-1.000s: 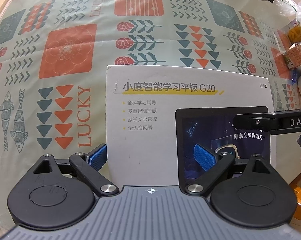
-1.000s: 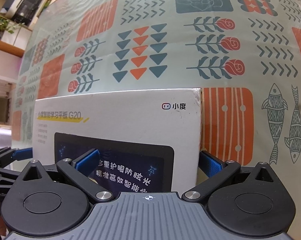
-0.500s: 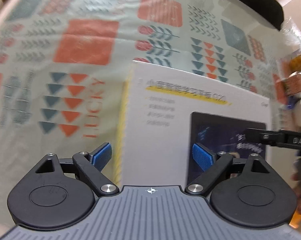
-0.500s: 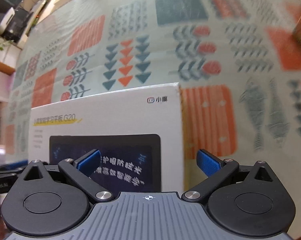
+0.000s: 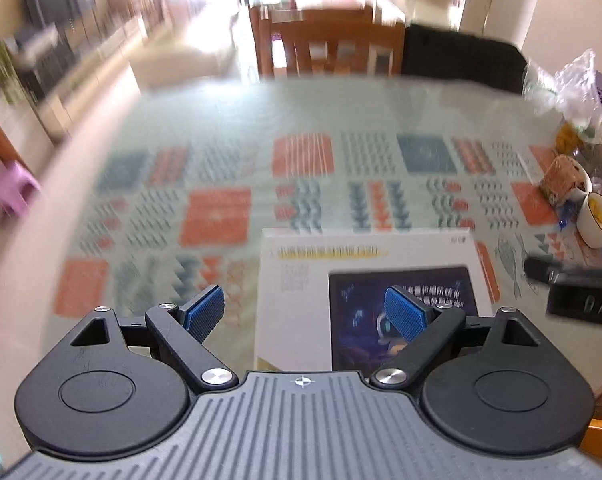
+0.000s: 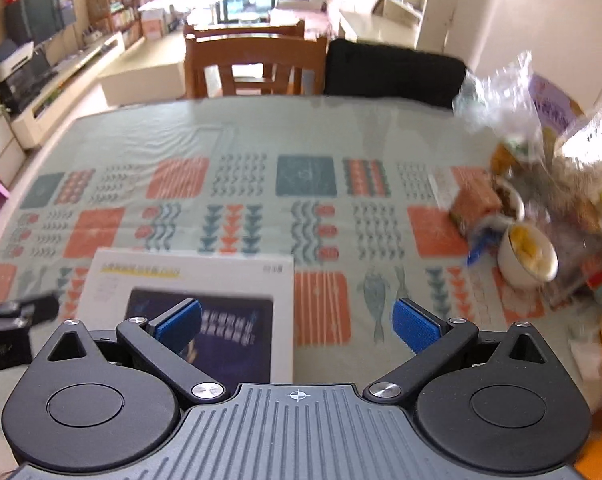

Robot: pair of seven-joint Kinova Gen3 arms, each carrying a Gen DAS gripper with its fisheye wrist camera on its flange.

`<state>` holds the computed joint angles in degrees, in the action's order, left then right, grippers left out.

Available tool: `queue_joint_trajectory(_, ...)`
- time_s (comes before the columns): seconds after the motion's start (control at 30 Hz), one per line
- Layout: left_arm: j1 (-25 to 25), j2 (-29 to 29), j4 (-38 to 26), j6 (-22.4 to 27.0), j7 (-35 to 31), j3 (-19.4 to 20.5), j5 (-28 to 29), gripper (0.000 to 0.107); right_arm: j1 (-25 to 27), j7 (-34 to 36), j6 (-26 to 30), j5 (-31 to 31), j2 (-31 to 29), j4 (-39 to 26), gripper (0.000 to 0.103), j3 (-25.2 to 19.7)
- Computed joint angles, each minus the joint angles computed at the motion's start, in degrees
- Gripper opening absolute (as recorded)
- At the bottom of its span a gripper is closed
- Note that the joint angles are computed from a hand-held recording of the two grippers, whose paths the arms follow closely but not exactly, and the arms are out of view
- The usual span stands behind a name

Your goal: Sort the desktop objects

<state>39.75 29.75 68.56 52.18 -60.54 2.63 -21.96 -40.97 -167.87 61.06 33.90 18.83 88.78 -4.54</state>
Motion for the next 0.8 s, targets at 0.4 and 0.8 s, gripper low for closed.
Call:
queue_joint_trajectory(0.4,8.3,-4.0,-2.4,13.9,7.5,2.7,-3.8,0.103,-0.7,-3.2,7.7,-5.2,-8.9,4.4,0.103,-5.4)
queue_joint_trajectory(0.8,9.8,-9.4,4.2,17.3,15.3,6.0,-1.9,0.103,-5.9,-9.8,14.4,-1.9,-11.7,6.7,0.103,-11.1)
